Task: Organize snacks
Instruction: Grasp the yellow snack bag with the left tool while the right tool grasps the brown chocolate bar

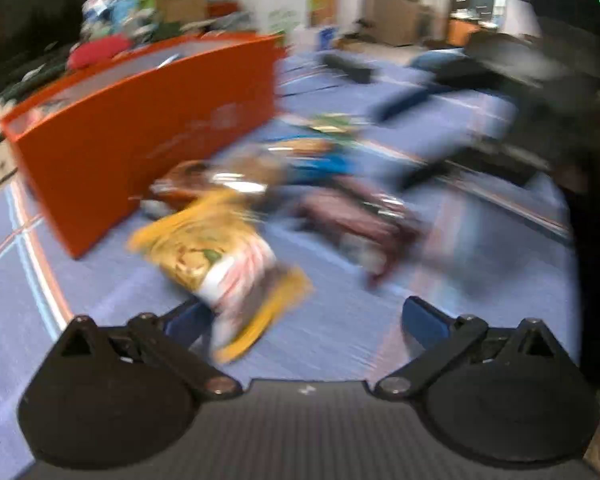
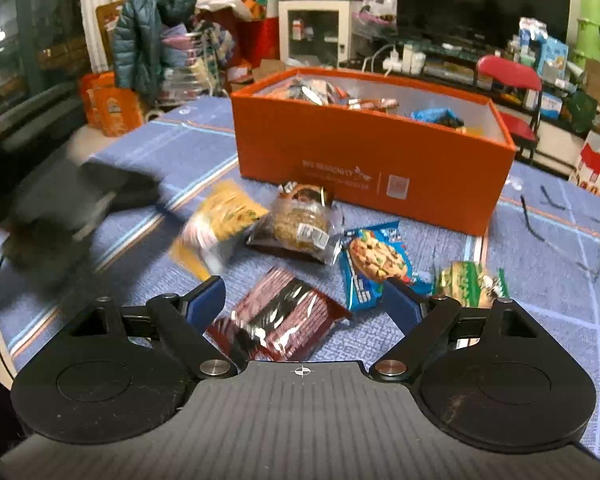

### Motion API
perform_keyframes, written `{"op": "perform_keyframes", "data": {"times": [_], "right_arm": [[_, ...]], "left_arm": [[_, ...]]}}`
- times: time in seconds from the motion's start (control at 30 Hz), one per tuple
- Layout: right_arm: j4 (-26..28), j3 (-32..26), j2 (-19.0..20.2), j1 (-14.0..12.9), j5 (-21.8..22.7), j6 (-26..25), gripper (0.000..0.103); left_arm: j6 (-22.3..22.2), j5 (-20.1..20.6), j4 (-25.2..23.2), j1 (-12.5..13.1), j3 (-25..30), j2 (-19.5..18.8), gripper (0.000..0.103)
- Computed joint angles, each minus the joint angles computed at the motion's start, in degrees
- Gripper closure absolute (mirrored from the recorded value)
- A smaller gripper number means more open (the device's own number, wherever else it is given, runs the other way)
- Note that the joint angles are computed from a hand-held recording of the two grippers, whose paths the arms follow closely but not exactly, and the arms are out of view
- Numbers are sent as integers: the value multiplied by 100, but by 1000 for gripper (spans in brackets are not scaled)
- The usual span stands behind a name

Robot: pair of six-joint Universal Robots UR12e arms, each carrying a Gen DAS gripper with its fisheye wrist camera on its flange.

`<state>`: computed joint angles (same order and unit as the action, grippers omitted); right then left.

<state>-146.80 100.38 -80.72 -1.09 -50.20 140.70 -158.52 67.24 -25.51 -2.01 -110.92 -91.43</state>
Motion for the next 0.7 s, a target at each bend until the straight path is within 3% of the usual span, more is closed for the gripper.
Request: {"op": "perform_keyframes", "data": {"times": [0.1, 0.17, 0.3, 0.37, 0.43, 0.5, 0.63, 0.7], "right_arm": [[-377, 134, -72, 26, -290, 128, 24], [-653, 230, -114, 79, -634, 399, 24], [-1234, 473, -242, 111, -975, 1015, 25], [-1302, 537, -268, 112, -976, 1620, 28], [-1254, 594, -274, 160, -992, 1923, 34], [-1370, 671, -259, 266, -1203, 2016, 35], [-1553, 731, -194, 376, -1408, 2384, 35], [-1467, 696, -152, 407, -1424, 2500, 34]], "left_arm": [[-373, 1146, 186, -398, -186, 210, 0], [-1250, 2041, 83, -630, -126, 215, 0], [-3217, 2974, -79, -801, 67, 195, 1], [-3906, 3345, 6, -857, 138, 184, 1], [-4231, 4054, 180, -963, 203, 129, 1], [-3716, 4048, 782, -940, 142, 104, 1], [-1316, 2787, 1877, -690, -54, 62, 1], [-116, 2262, 1858, -588, -90, 67, 1]]}}
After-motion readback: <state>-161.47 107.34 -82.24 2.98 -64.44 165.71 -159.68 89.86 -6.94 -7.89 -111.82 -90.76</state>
